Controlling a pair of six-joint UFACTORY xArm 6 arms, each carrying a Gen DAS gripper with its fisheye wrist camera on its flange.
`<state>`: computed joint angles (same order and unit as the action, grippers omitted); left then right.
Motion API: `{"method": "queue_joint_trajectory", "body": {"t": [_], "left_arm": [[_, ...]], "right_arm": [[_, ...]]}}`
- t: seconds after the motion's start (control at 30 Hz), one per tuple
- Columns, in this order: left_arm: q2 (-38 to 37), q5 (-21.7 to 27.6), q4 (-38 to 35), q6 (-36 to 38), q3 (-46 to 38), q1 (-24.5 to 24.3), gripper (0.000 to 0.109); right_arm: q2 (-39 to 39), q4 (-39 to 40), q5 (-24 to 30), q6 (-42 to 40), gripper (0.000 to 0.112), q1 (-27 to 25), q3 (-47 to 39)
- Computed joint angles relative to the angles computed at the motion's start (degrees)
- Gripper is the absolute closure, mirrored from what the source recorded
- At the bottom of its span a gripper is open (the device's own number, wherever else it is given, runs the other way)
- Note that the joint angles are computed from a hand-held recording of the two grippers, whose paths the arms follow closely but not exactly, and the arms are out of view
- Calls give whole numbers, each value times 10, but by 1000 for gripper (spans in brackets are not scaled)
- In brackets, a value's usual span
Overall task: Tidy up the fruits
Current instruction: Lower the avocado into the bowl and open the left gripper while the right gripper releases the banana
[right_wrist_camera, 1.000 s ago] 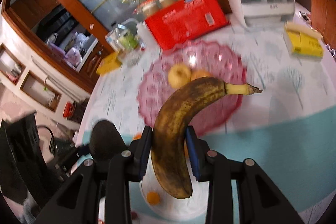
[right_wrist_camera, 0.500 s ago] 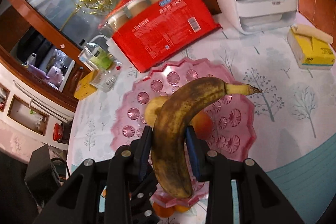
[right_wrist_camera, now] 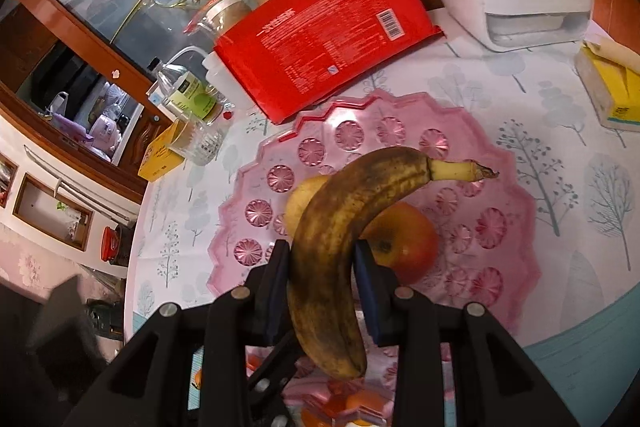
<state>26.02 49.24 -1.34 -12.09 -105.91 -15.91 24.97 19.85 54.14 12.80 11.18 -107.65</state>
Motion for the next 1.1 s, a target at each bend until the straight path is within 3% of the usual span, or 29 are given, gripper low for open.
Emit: {"method": "queue_joint_trajectory", "body": {"t": [0.47,0.83,1.1], "left_arm": [[-30,9,6,-31,39,57,23],[-40,3,-1,-25,59,72,23],[-58,-5,4,-27,78,74,23]], "right_arm": [[109,-3,52,-9,79,36,-157],[183,-86,92,-3,79,60,-269],[138,-79,81,-5,78,51,-201]]}}
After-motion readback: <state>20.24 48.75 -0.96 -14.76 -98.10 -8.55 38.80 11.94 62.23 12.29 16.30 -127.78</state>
